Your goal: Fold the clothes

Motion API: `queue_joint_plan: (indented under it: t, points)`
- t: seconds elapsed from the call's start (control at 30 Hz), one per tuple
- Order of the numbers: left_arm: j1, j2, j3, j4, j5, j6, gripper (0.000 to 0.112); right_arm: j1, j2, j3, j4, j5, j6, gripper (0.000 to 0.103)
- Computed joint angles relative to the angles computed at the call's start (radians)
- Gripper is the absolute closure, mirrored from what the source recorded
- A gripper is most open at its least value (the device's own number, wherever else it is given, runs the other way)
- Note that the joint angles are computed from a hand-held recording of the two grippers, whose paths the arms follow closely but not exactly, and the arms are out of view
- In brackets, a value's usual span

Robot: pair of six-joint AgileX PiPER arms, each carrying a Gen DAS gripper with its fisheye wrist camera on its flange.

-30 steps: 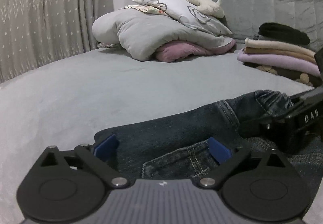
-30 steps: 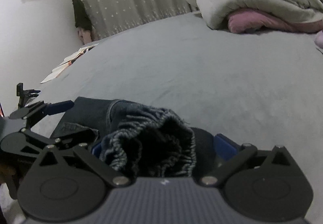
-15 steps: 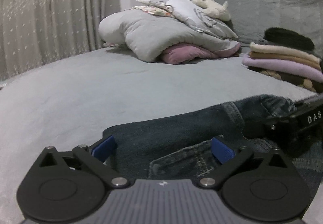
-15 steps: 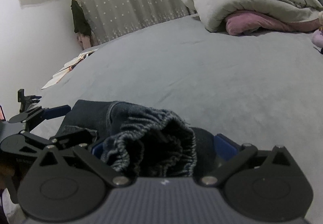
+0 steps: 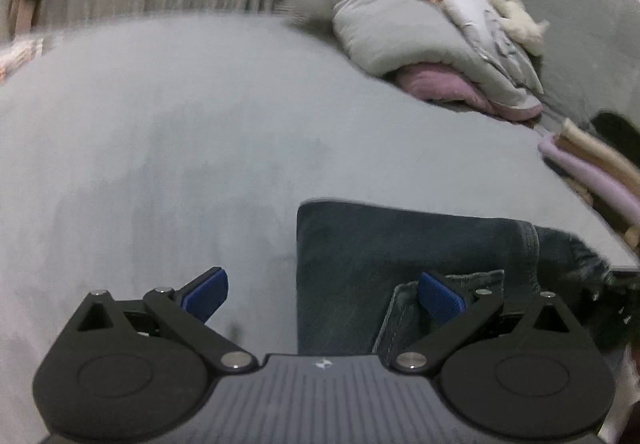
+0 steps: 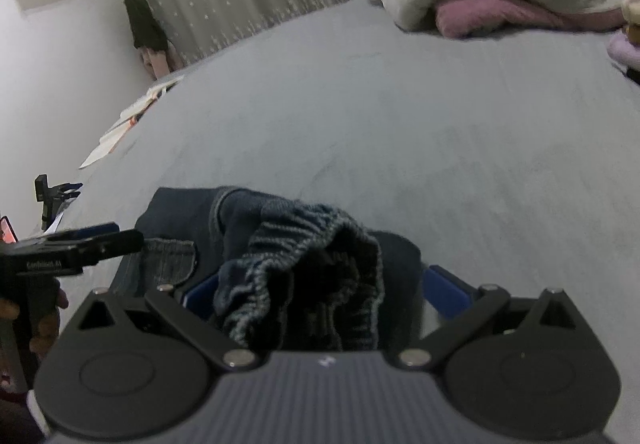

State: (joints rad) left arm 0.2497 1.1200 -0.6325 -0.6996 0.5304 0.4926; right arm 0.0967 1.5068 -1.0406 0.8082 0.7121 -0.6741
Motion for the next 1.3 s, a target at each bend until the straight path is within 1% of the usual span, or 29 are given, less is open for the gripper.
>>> queue_joint_plan:
  t: [0.07, 0.1, 0.17, 0.2, 0.23, 0.33, 0.4, 0.43, 0.5, 0.73, 0.83, 0.97, 1.03, 1.13, 1.27, 1.3]
  points:
    - [0.06, 0.042, -0.024, -0.055, 0.09, 0.031, 0.011, -0.014, 0.011, -0.022, -0.013, 0.038, 0.031, 0.0]
    - [0.059, 0.047, -0.028, -0.051, 0.1, 0.02, 0.011, -0.025, 0.027, -0.046, -0.021, 0.074, 0.059, 0.0]
    - [0.093, 0.09, -0.052, -0.068, 0.179, 0.037, 0.011, -0.057, 0.081, -0.113, -0.029, 0.177, 0.137, 0.0]
    - [0.112, 0.116, -0.061, -0.086, 0.218, 0.059, 0.011, -0.07, 0.104, -0.134, -0.022, 0.213, 0.156, 0.0]
    - [0.118, 0.125, -0.063, -0.092, 0.235, 0.067, 0.011, -0.083, 0.128, -0.155, -0.014, 0.249, 0.176, 0.0]
    - [0.095, 0.128, -0.056, -0.079, 0.227, 0.075, 0.01, -0.124, 0.194, -0.201, 0.028, 0.356, 0.219, 0.0]
    - [0.073, 0.117, -0.048, -0.062, 0.216, 0.074, 0.01, -0.136, 0.213, -0.203, 0.052, 0.376, 0.206, 0.0]
    - [0.075, 0.112, -0.05, -0.055, 0.223, 0.069, 0.01, -0.142, 0.222, -0.204, 0.063, 0.384, 0.197, 0.0]
    - [0.077, 0.109, -0.042, -0.069, 0.222, 0.085, 0.01, -0.145, 0.225, -0.193, 0.078, 0.379, 0.182, 0.0]
    - [0.139, 0.118, -0.042, -0.124, 0.273, 0.178, 0.009, -0.157, 0.24, -0.161, 0.14, 0.366, 0.095, 0.0]
    - [0.154, 0.118, -0.033, -0.146, 0.277, 0.214, 0.009, -0.162, 0.238, -0.144, 0.165, 0.359, 0.052, 0.0]
    - [0.202, 0.113, -0.009, -0.207, 0.298, 0.319, 0.009, -0.176, 0.234, -0.109, 0.217, 0.348, -0.028, 0.0]
    - [0.223, 0.107, 0.014, -0.252, 0.296, 0.398, 0.009, -0.184, 0.227, -0.079, 0.255, 0.333, -0.08, 0.0]
    - [0.264, 0.105, 0.038, -0.308, 0.314, 0.503, 0.009, -0.184, 0.212, -0.047, 0.287, 0.309, -0.135, 0.0]
    - [0.235, 0.077, 0.054, -0.306, 0.271, 0.492, 0.009, -0.191, 0.198, -0.019, 0.314, 0.295, -0.181, 0.0]
    - [0.232, 0.075, 0.056, -0.305, 0.266, 0.491, 0.009, -0.184, 0.189, -0.009, 0.314, 0.28, -0.195, 0.0]
